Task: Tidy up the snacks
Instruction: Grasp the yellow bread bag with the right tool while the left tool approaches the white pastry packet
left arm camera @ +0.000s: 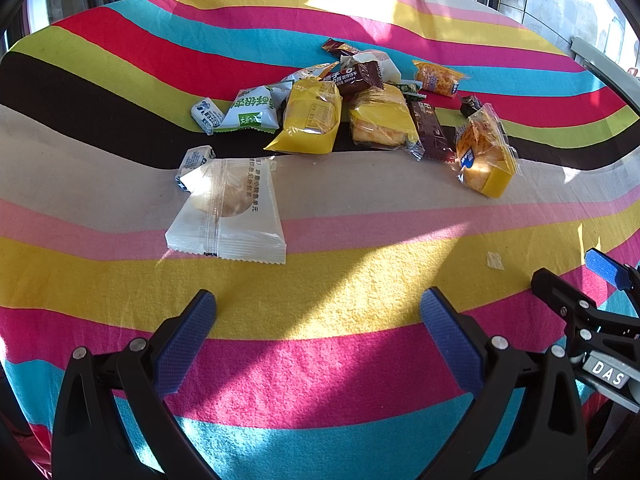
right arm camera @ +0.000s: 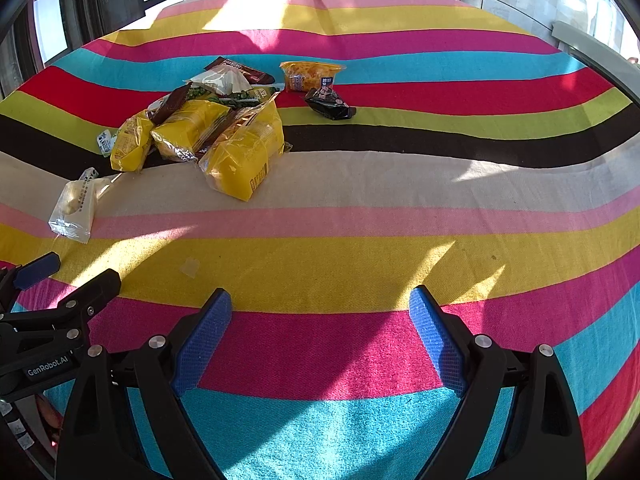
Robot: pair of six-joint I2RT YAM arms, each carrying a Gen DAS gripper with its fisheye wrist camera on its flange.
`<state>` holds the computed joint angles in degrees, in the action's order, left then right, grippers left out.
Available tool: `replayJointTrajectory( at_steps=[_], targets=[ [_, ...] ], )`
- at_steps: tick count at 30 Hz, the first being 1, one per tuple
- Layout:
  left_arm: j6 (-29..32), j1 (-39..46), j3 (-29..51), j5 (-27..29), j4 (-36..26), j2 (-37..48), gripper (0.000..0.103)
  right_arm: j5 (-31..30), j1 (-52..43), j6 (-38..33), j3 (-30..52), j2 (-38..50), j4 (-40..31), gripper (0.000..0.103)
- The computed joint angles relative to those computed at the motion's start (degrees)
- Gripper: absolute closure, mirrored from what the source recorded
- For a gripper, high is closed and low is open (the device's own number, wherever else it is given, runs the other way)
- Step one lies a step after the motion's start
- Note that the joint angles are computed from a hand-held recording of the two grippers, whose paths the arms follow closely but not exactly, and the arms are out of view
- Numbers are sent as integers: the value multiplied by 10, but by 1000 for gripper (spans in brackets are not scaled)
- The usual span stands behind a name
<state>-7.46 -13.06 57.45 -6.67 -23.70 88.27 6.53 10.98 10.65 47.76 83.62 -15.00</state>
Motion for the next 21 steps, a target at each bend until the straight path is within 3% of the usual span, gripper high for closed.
replayJointTrajectory(
  at_steps=[3, 6, 10, 12, 21],
  targets=[
    [7, 1, 0, 5, -6, -2, 1, -4, 0, -8, 1, -1, -5, 16],
    [55, 17, 26, 48, -54, 7, 1, -24, -6, -29, 9, 2, -16, 16],
    [59, 86, -34, 146, -33, -64, 1, -97, -32, -47, 11, -6, -21, 16],
    [64, 121, -69, 166, -27, -110, 1, -128, -42, -40, 27, 3, -26, 16],
    [102, 232, -134, 215, -30, -200, 1, -92, 15, 0, 220, 170, -57, 16]
  ],
)
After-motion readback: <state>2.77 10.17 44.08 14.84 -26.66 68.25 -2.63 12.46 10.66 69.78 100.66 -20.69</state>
